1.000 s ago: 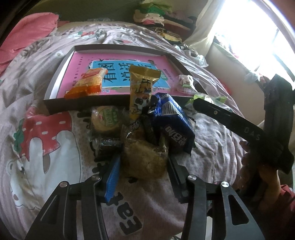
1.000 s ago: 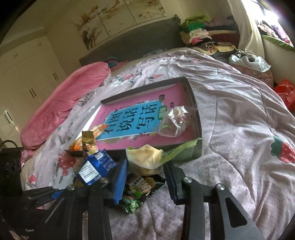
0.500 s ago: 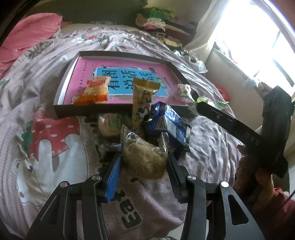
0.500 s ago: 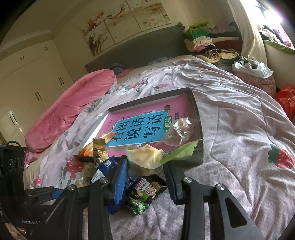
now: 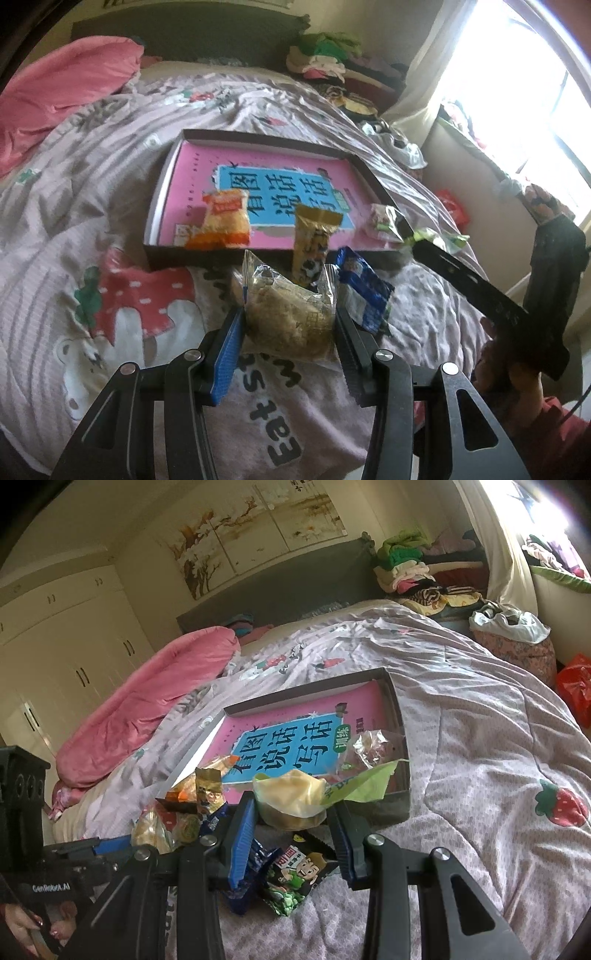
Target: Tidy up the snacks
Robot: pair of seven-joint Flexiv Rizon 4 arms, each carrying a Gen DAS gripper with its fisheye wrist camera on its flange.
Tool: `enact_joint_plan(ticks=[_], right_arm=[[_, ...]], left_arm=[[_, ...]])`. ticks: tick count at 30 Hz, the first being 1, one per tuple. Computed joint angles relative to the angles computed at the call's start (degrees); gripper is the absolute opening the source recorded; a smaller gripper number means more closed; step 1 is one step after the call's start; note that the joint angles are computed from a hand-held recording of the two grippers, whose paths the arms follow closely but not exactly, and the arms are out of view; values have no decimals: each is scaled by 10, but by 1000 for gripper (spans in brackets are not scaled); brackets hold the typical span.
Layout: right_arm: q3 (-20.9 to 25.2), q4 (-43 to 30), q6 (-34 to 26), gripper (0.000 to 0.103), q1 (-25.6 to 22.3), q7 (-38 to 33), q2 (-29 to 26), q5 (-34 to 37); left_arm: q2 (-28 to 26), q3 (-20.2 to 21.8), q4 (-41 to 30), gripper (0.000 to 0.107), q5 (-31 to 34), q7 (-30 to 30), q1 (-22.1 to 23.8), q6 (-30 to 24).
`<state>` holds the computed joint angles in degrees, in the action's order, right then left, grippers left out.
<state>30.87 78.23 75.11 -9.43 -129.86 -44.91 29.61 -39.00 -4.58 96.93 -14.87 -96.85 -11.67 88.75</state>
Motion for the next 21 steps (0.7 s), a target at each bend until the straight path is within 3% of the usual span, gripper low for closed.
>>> enact_joint_plan(ticks=[21], right_arm=[[8,-16,2,39,0,-22,-5,15]], left_arm=[[-45,73,-103,50,25,-55,-27,-44]])
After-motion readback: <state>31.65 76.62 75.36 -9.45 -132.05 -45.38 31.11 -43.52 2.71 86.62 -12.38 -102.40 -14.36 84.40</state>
